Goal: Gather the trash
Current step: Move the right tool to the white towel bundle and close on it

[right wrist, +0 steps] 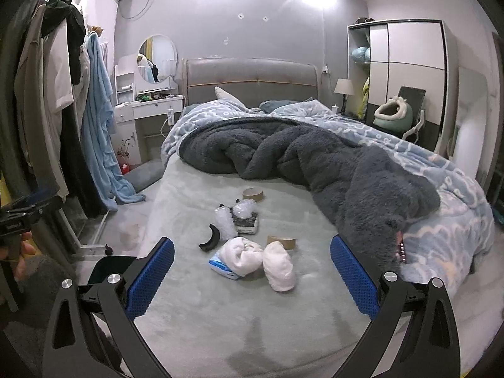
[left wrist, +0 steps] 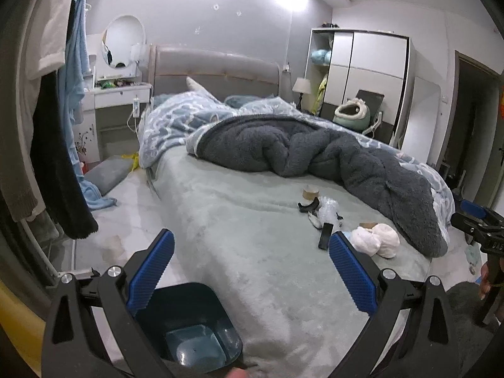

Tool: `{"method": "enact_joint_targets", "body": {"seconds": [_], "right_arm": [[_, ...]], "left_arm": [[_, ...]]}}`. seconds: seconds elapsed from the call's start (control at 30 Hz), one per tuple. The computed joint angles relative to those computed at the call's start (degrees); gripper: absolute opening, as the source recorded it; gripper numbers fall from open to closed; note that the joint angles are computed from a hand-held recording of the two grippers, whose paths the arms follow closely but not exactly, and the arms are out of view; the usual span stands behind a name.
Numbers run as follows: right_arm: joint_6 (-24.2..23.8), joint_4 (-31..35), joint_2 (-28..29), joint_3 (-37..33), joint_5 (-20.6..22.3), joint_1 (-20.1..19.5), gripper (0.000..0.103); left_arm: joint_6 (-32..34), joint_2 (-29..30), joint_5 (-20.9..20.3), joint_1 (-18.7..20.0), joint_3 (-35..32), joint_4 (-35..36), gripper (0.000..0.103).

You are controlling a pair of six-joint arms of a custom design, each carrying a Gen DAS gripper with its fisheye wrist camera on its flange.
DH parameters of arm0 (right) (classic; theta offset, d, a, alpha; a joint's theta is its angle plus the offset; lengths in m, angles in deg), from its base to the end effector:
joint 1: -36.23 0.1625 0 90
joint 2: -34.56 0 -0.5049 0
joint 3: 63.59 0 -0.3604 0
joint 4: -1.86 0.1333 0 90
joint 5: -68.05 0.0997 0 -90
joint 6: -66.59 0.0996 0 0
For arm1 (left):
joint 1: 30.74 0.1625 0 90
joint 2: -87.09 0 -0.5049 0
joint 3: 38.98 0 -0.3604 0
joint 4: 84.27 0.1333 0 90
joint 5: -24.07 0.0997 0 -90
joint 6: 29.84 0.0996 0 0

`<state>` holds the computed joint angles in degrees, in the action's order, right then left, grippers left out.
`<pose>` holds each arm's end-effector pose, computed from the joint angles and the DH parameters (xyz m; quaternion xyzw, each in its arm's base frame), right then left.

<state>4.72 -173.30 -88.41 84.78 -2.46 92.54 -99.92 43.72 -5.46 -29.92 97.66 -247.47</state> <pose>0.0375 -0.2439 0.4703 0.2898 -0.8083 0.4386 0.2650 -0.4201 -0.2260 0.0691 0.2277 0.8244 -0.4606 0.2373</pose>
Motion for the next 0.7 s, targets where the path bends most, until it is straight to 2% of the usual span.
{"method": "enact_joint_targets", "body": {"seconds": [0.03, 0.1, 0.23, 0.33, 0.47, 0.57, 0.7], "right_arm": [[-0.1, -0.4, 0.8, 0.0, -0.7, 0.6, 0.100], [-0.6, 0.2, 2.5, -0.5, -1.4, 1.0, 0.100], [-3.1, 3.5, 5.2, -1.9, -1.0, -0.4, 0.100], [-4.0, 5.0, 7.9, -3.0, -2.0, -0.6, 0.100], [-6.1, 7.2, 10.3, -4.6, -1.7, -1.3, 0.100], [-6.8, 11.3, 12.3, -7.3, -1.5, -1.7, 0.100], [-6.6, 13.4, 16.0, -10.4, -2.8, -0.5, 0.099]], "left_arm": [[2.6, 0.4, -1.2, 0.7, -0.1, -2.4, 0.100], [4.8, 0.7, -2.0, 1.4, -0.7, -2.6, 0.100], [9.5, 1.9, -2.8, 3.2, -1.0, -6.8, 0.100], [11.5, 3.0, -3.4, 5.1, -2.3, -6.5, 0.100], [17.6, 5.8, -5.0, 7.7, -3.2, -13.0, 0.100], [22.5, 7.5, -6.8, 9.4, -3.7, -17.8, 0.100], [29.4, 9.4, -8.3, 11.3, -4.9, -22.2, 0.099]]}}
